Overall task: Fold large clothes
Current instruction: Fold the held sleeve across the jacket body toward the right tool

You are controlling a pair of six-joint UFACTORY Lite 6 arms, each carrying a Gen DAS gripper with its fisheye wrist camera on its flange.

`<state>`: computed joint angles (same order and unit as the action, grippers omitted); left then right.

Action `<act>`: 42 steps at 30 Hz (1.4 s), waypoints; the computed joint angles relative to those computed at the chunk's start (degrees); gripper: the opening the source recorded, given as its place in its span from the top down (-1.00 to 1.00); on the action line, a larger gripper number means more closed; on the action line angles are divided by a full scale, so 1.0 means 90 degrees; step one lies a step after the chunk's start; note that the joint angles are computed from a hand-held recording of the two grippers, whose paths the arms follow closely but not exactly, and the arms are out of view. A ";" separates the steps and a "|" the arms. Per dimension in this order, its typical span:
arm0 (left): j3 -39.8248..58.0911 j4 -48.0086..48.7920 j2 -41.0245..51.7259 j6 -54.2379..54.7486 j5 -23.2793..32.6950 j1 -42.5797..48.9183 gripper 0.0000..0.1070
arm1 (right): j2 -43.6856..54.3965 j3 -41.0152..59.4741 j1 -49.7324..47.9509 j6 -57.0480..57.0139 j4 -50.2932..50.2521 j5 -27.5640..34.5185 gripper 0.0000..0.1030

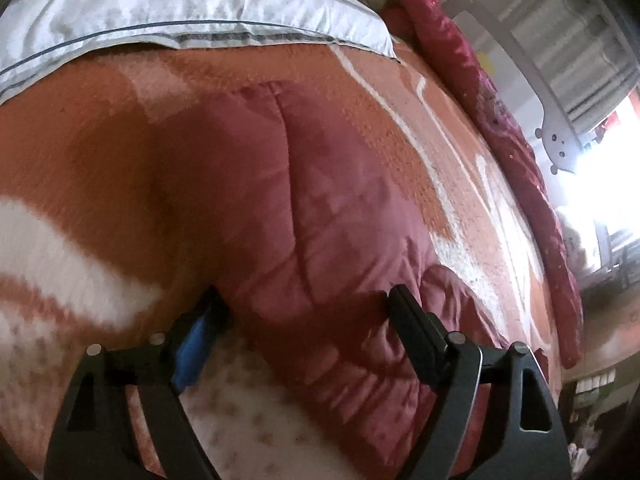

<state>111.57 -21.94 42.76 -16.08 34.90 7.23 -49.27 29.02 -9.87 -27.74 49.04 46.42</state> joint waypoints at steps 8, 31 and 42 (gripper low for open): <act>0.0131 -0.0624 -0.0338 0.0983 0.0282 -0.0060 0.78 | 0.0346 0.0075 0.0010 -0.0400 0.0307 -0.0182 -0.45; -0.1830 -0.1274 -0.3679 0.1850 -0.0417 -0.2931 0.83 | 0.0227 -0.0163 -0.1976 -0.1458 0.1108 0.1129 -0.45; -0.0408 -0.0404 -0.2732 0.0850 -0.0290 -0.4616 0.83 | 0.0272 -0.0353 -0.3381 -0.2141 0.1346 0.2034 -0.45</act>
